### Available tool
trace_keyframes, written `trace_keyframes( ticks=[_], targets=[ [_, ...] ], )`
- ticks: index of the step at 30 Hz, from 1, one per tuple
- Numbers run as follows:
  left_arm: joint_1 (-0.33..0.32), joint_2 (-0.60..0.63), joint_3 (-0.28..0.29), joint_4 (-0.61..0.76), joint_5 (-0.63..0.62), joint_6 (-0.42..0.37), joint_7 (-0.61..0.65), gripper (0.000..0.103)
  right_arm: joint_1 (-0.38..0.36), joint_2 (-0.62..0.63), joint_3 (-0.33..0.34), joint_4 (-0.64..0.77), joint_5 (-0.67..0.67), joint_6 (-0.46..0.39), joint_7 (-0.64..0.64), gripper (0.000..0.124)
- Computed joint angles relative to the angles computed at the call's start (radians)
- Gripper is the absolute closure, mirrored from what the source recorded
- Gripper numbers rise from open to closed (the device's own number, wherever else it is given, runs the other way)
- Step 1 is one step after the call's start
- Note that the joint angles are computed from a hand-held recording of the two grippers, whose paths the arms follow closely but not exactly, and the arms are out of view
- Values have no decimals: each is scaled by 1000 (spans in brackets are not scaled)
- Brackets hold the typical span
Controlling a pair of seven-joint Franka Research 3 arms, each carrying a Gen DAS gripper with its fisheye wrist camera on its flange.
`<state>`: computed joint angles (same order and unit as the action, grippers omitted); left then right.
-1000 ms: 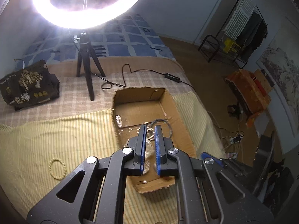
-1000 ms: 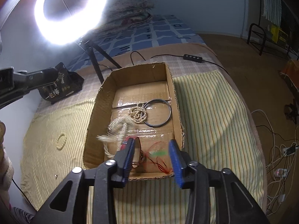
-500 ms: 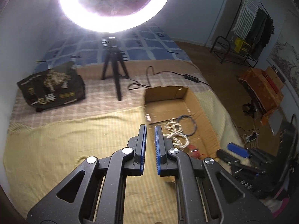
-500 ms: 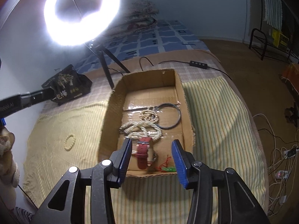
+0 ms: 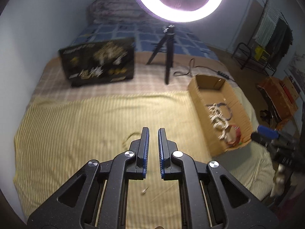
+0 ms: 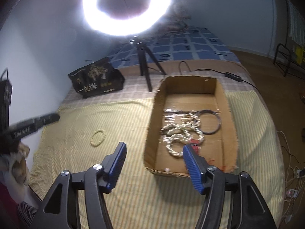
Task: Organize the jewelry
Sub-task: 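Open the left tool to drop the bracelets while the right tool releases the pendant into the box, then move the left tool to the pearl earring while the right tool moves to the bead bracelet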
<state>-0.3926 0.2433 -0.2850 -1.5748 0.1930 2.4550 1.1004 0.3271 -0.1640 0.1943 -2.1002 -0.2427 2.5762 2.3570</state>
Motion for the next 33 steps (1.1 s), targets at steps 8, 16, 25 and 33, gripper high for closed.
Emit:
trace_keyframes(
  ticks=[8, 16, 25, 33],
  targets=[
    [40, -133, -3, -221, -66, 49, 40, 96, 50, 125, -18, 112, 80, 9, -44, 56],
    [45, -151, -13, -308, -152, 35, 111, 65, 110, 261, -48, 236, 172, -16, -97, 56],
    [40, -124, -23, -340, -211, 42, 187, 65, 141, 388, -70, 346, 305, -45, -169, 56],
    [20, -76, -33, -322, -178, 50, 224, 70, 160, 499, -84, 469, 354, -102, -218, 75]
  ],
)
